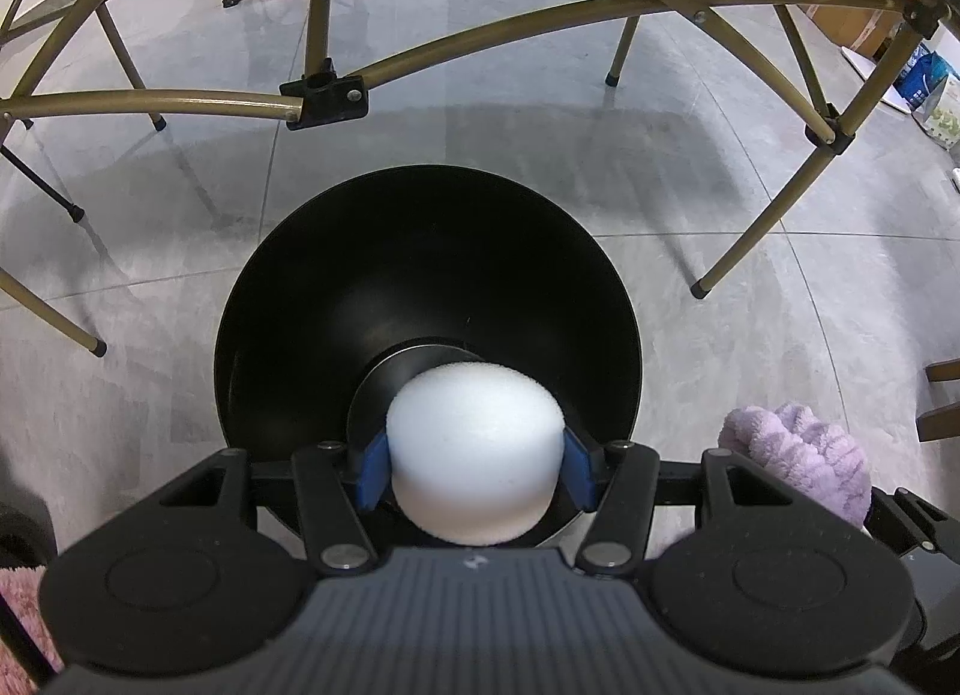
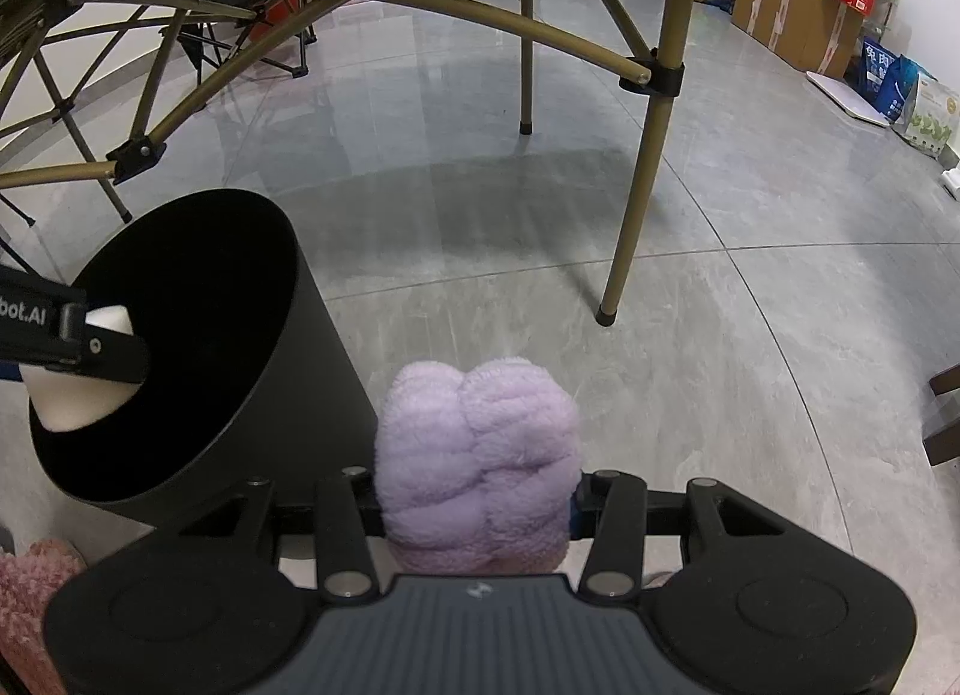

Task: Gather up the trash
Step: 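Open the left tool to drop the white foam cylinder into the bin, then move the left tool aside and bring the right tool over the bin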

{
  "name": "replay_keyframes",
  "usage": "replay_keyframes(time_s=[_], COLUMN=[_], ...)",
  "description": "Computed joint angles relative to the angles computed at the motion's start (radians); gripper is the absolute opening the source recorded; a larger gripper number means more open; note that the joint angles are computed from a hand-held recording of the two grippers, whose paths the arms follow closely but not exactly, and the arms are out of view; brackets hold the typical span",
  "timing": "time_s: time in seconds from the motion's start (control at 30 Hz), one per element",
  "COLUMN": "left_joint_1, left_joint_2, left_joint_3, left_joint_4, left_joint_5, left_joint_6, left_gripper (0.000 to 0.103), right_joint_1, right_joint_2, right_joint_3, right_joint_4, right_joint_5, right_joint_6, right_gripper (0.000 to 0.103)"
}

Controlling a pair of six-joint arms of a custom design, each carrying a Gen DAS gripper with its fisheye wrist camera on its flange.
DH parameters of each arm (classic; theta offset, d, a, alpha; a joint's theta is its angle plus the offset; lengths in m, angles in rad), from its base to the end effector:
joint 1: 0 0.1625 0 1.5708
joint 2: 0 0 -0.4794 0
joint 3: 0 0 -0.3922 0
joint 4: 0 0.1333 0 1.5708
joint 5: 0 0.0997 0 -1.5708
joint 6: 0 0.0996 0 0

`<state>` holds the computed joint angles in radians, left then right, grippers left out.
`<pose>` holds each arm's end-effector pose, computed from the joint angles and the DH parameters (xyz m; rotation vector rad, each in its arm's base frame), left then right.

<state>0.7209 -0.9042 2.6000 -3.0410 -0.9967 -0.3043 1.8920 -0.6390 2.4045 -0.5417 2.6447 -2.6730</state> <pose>-0.1212 -0.3559 0.0463 0.7651 2.4198 -0.1677 0.1164 -0.2050 -0.0149 -0.3790 -2.1110 0.8336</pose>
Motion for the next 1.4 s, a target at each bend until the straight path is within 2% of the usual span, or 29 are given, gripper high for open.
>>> replay_keyframes(time_s=[0.07,0.13,0.2,0.23,0.3,1.13,1.4], left_joint_1=[-0.001,-0.006,-0.008,-0.010,-0.013,-0.016,-0.004], left_joint_2=[0.000,-0.002,-0.006,-0.007,-0.006,-0.015,-0.030], left_joint_3=[0.000,0.001,0.000,0.000,-0.001,0.001,0.000], left_joint_4=[0.001,0.006,0.015,0.015,0.020,0.044,0.058], left_joint_5=[0.001,0.009,0.017,0.022,0.029,0.037,0.052], left_joint_6=[0.000,-0.010,-0.028,-0.034,-0.039,-0.049,-0.047], left_gripper=[0.058,0.063,0.085,0.088,0.103,0.103,0.103], right_joint_1=[0.001,0.000,0.000,0.001,0.000,0.000,0.033], right_joint_2=[0.001,0.001,0.001,0.001,0.000,0.003,0.008], right_joint_3=[0.000,-0.001,-0.001,-0.002,0.000,0.000,-0.021], right_joint_4=[0.001,0.002,0.002,0.003,0.001,-0.003,0.040], right_joint_5=[0.001,0.000,0.000,0.000,0.000,-0.004,0.004], right_joint_6=[0.001,0.002,0.002,0.003,0.001,-0.002,0.031], right_gripper=[0.045,0.045,0.045,0.045,0.045,0.045,0.045])
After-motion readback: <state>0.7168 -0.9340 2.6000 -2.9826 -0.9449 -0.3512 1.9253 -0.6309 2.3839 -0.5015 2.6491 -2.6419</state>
